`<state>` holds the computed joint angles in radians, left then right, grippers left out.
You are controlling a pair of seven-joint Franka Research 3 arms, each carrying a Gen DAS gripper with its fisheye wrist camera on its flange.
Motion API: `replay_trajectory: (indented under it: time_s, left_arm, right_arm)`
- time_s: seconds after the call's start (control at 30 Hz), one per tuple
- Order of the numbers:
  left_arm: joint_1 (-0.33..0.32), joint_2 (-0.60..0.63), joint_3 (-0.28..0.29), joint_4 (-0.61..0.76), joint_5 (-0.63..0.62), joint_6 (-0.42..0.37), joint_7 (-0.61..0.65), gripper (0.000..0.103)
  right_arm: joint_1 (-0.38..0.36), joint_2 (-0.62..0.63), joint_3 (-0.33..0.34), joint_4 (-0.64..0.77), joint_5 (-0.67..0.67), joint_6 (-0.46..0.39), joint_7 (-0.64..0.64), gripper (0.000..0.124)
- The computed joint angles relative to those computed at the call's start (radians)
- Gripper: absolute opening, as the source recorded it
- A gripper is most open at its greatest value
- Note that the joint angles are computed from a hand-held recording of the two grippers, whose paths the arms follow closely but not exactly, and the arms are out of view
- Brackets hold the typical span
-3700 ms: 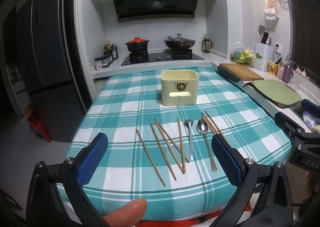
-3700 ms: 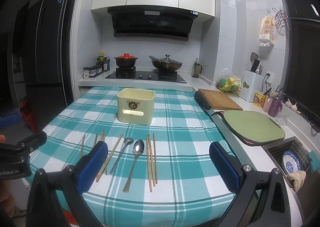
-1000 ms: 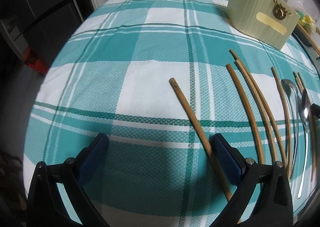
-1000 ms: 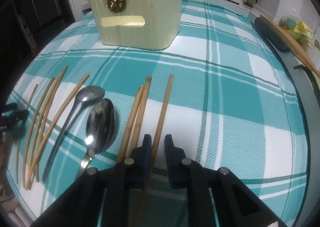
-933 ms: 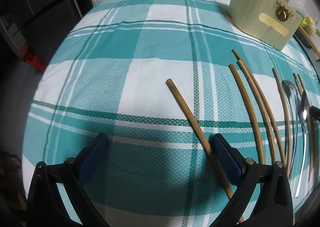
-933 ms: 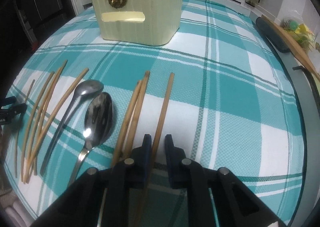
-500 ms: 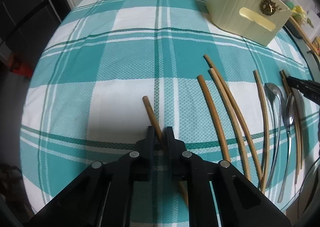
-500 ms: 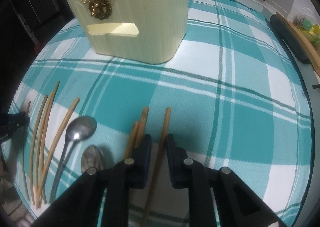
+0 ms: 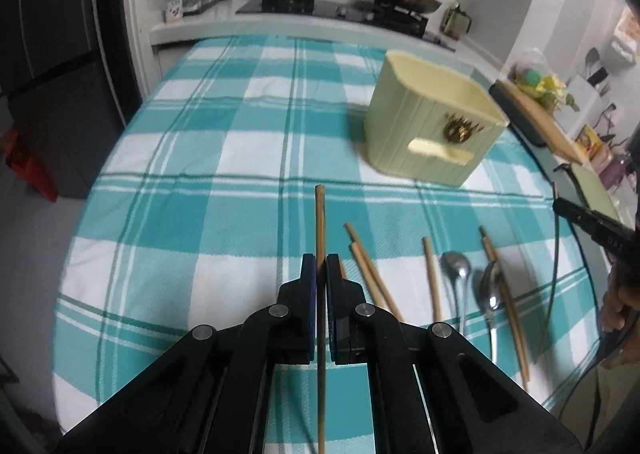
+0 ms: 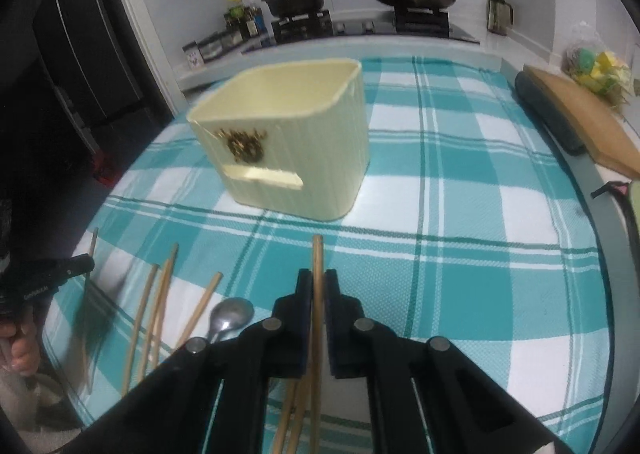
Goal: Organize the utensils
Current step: 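Lift both held chopsticks and carry them over the cream utensil box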
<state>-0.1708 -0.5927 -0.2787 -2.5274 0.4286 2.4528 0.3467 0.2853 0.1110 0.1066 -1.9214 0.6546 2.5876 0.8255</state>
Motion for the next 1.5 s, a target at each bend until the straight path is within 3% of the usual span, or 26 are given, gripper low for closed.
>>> replay_trajectory:
  time_s: [0.3,0.5,0.6,0.77,0.93,1.27,1.5]
  left_arm:
    - [0.018,-0.095,-0.031,0.084,0.081,0.024,0.02,0.003]
    - [0.061,-0.042,-0.028,0.188,0.113,0.065,0.052,0.003]
    - [0.095,0.007,-0.025,0.271,0.144,0.091,0.078,0.003]
    - [0.153,0.139,-0.023,0.454,0.2,0.118,0.115,0.003]
    - [0.169,0.301,-0.012,0.623,0.245,0.114,0.129,0.003]
    - [0.1,0.518,0.073,0.769,0.206,0.076,0.196,0.003]
    - [0.074,0.623,0.11,0.815,0.151,0.066,0.222,0.003]
  right_arm:
    - [0.048,-0.251,-0.035,-0.136,0.299,0.074,-0.259,0.006]
    - [0.103,-0.263,-0.053,-0.094,0.419,0.174,-0.342,0.006]
    - [0.108,-0.217,-0.046,-0.014,0.413,0.198,-0.313,0.006]
    - [0.089,-0.096,-0.023,0.195,0.354,0.189,-0.214,0.006]
    - [0.066,0.068,0.011,0.438,0.205,0.17,-0.05,0.006]
    - [0.053,0.301,0.046,0.717,-0.074,0.072,0.167,0.006]
    - [0.061,0.453,0.033,0.901,-0.198,-0.078,0.29,0.006]
